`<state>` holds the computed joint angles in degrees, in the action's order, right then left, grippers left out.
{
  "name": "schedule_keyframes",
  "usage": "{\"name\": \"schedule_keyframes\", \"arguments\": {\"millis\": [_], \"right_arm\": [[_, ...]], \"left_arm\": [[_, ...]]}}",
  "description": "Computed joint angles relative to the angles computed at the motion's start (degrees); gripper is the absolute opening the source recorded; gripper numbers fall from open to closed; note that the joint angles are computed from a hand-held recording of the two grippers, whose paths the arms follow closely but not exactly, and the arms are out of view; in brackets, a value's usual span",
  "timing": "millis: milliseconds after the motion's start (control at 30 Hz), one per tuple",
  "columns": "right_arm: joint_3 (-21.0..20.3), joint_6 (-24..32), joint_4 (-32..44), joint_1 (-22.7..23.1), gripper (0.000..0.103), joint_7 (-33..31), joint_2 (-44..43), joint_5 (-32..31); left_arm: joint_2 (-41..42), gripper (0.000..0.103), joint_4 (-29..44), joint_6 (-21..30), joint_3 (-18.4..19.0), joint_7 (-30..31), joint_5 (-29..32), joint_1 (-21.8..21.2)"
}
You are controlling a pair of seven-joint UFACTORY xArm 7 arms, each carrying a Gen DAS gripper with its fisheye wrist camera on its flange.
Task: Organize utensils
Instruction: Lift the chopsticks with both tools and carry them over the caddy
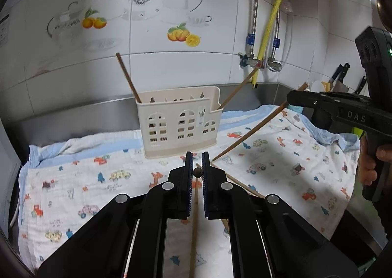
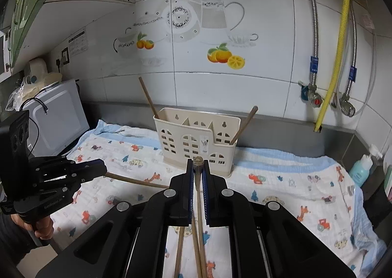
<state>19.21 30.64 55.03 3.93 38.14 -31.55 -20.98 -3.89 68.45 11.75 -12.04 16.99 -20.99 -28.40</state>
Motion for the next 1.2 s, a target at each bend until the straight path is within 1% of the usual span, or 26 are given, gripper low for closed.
{"name": "schedule_keyframes", "arguments": {"millis": [33, 100, 267, 400, 533, 700, 733, 800, 933, 1067, 1167, 1200], "right_arm": [[-0.1, 0.1, 0.5, 0.0, 0.007, -0.2, 0.3, 0.0], [0.0, 0.4, 1.7, -0.2, 0.007, -0.5, 1.0, -0.4], [-0.9, 1.0, 5.0, 0.1, 0.007, -2.4, 2.8, -0.5], [-1.7, 2.2, 8.7, 0.2, 0.007, -3.9, 4.7, -0.5], [-2.2, 3.4, 12.4, 0.0, 0.007, -5.0, 6.4, -1.1], [-2.6, 5.1, 17.5, -0.1, 0.007, -6.2, 9.8, -2.4], [-2.6, 5.1, 18.6, -0.1, 0.007, -6.2, 10.6, -2.9], [-3.0, 5.0, 20.1, 0.1, 0.007, -6.1, 11.7, -3.5], [-3.0, 5.2, 24.3, -0.2, 0.007, -5.0, 14.9, -6.5], [-3.5, 6.5, 29.1, 0.0, 0.007, -3.5, 18.8, -10.8], [-5.0, 7.0, 31.8, 1.1, 0.007, -2.6, 21.4, -12.5], [-5.5, 7.1, 32.2, 1.6, 0.007, -2.4, 21.9, -12.8]], "left_arm": [[0.2, 0.006, 0.2, -0.3, -0.1, 0.0, 0.3, 0.0], [0.7, 0.006, 0.7, -0.8, -0.5, -2.0, 3.1, 0.3], [2.1, 0.007, 2.8, -0.5, -0.8, -0.9, 3.9, 0.2], [3.4, 0.007, 4.9, 0.2, -1.1, -1.4, 4.4, 0.6], [4.9, 0.007, 6.3, 0.6, -1.3, -3.5, 6.9, 1.1], [6.3, 0.007, 7.7, 0.9, -1.7, -4.2, 7.9, 1.4], [6.6, 0.007, 7.9, 1.0, -1.4, -6.2, 10.2, 1.3], [7.0, 0.006, 8.9, 1.8, -1.7, -5.6, 9.1, 1.7], [7.9, 0.006, 12.0, 2.6, -1.3, -7.5, 12.6, 1.7], [9.3, 0.006, 16.5, 4.2, -1.5, -6.8, 12.9, 2.1], [10.3, 0.006, 20.0, 5.7, -1.7, -6.1, 13.0, 2.2], [10.6, 0.006, 21.2, 6.0, -1.5, -6.7, 14.0, 2.0]]}}
